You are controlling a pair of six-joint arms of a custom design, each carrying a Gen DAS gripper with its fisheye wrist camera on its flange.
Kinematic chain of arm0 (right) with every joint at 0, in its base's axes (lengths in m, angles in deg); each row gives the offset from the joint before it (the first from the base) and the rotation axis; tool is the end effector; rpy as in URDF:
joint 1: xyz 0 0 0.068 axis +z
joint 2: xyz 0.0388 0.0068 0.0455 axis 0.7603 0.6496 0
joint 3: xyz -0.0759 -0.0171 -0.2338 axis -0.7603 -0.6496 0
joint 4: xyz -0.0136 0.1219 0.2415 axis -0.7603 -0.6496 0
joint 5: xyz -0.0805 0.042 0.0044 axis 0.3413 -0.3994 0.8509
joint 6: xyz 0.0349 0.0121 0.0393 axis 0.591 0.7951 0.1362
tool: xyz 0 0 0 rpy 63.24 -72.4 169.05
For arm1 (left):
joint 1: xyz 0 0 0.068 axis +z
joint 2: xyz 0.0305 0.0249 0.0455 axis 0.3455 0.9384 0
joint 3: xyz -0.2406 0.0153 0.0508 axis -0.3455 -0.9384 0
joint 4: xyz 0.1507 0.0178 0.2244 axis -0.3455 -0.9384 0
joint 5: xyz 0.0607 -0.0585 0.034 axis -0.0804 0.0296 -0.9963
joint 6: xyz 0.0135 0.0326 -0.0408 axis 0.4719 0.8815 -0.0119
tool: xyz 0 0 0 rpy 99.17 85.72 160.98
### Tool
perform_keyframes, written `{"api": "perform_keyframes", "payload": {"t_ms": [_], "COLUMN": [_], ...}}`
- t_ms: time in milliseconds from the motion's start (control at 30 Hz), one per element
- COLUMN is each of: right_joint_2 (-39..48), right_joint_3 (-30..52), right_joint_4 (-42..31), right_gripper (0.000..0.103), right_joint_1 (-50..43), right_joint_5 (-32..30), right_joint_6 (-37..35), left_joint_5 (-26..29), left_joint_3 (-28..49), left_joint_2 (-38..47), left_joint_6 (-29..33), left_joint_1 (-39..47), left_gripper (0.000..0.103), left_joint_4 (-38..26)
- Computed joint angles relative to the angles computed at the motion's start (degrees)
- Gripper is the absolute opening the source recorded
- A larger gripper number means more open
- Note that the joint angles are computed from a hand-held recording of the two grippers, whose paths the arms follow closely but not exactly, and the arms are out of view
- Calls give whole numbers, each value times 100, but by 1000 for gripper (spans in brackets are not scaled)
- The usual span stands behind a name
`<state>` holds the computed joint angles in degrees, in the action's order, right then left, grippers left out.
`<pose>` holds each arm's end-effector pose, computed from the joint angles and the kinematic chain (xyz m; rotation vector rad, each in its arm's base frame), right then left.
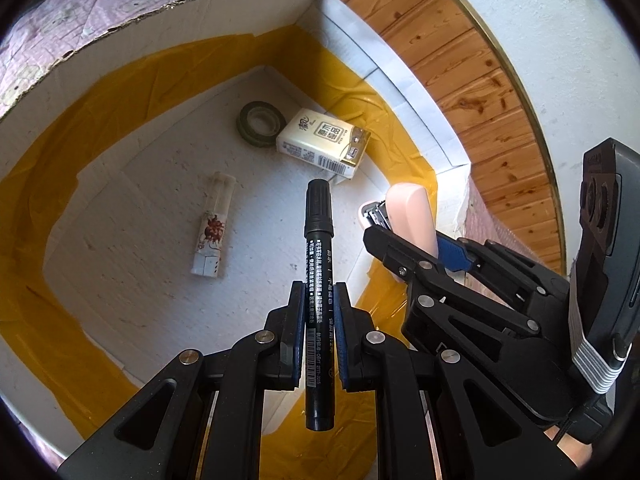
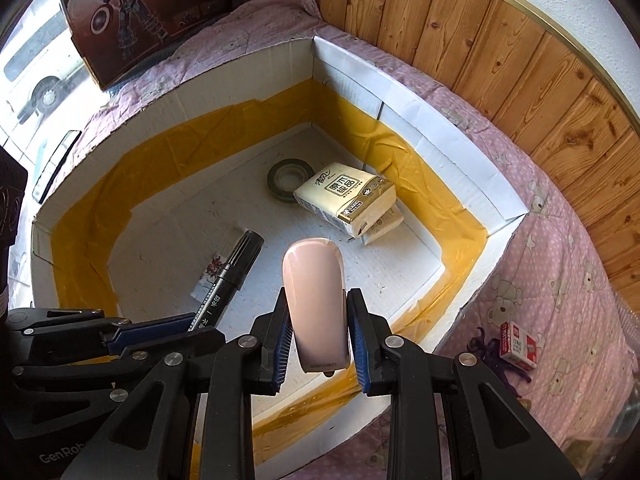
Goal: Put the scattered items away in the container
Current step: 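Open the left gripper dropping the marker into the box, then open the right gripper dropping the pink stapler into the box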
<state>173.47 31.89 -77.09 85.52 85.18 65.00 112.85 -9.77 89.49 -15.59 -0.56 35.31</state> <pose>0.2428 0.1689 0.1211 -0.3808 2.7305 -0.0009 0.2798 -0.1256 0.0778 0.2572 2.8186 -0.9064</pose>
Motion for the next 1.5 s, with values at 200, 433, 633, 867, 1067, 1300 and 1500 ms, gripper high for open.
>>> {"api": "perform_keyframes", "payload": {"t_ms": [200,433,633,867,1067,1300,1500], "right_joint_2": [93,143,112,19,-119,-792,-1704], "right_joint_3": [89,73,46,35,-72,-495,-1051], "right_joint_4": [-58,12,56,62,90,335,404], "right_gripper": [28,28,28,30,30,30,30], "right_joint_1": [-54,-36,-55,-123,-165,-283,-259], "right_joint_5": [-17,99,71,170,149,-100,-320], "right_joint_6": [-73,21,31,104,155,493,850], "left_joint_5": [16,-24,-112,-160,-165,-279,-527], "left_joint_3": [62,108,93,99,106,-40,-307], "left_joint_2": [81,125,103,101,99,-212,-723], "left_joint_6": [-6,-33,-67,-67,-53,6,56], "left_joint_1": [-12,-24,-18,19,33,6,-114], "left_gripper": [13,18,19,20,20,21,21], "left_joint_4": [-56,-103,-95,-103,-111,-123,-77]}}
